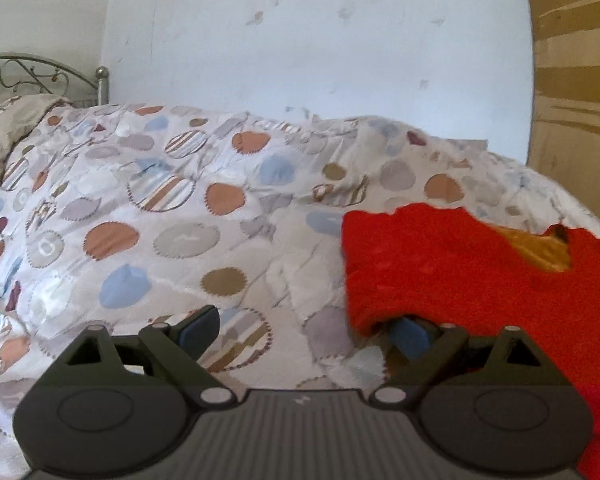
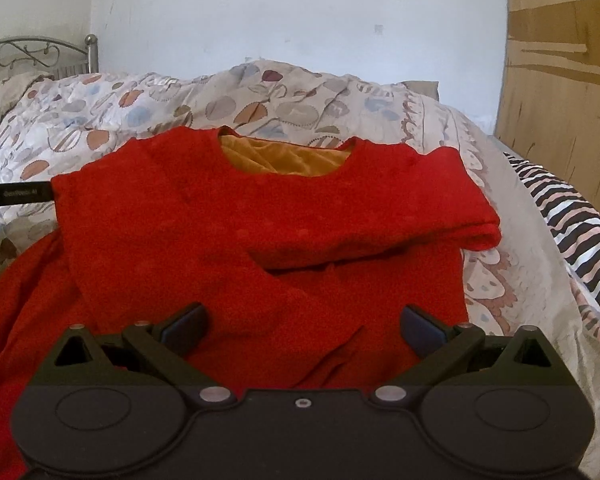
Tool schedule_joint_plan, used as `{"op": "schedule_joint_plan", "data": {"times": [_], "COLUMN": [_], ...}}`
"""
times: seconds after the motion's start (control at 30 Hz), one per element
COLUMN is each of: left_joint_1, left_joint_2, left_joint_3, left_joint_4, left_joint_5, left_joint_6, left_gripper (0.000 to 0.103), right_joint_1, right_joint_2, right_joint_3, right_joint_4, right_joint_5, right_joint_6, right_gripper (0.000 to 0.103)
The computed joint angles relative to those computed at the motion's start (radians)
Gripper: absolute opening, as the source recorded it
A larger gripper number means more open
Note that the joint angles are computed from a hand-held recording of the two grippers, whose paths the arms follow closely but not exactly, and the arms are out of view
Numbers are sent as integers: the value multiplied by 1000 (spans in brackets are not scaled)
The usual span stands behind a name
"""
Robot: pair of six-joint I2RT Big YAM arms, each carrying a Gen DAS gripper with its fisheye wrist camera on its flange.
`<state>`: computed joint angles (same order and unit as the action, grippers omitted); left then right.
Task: Fold small clothes
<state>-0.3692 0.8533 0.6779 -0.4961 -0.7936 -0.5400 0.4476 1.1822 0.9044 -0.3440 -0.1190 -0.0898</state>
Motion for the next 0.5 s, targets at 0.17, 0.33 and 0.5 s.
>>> {"op": "schedule_joint_plan", "data": {"times": [0.17, 0.33, 0.5], "left_joint_1": [23, 51, 59], "left_joint_2": [17, 59, 62], "left_joint_3": [1, 31, 41], "left_joint_4": [17, -40, -118], "left_joint_5": [41, 23, 5], "left_joint_6": [6, -63, -163], "left_gripper": [94, 95, 94], "right_joint_1": [1, -4, -6], "right_joint_2": [-1, -2, -2], "right_joint_3": [-2, -4, -6], "right_joint_4": [2, 4, 8], "right_joint_5": [-1, -13, -14], "right_joint_6": [2, 9, 7], "right_gripper": [103, 103, 103]}}
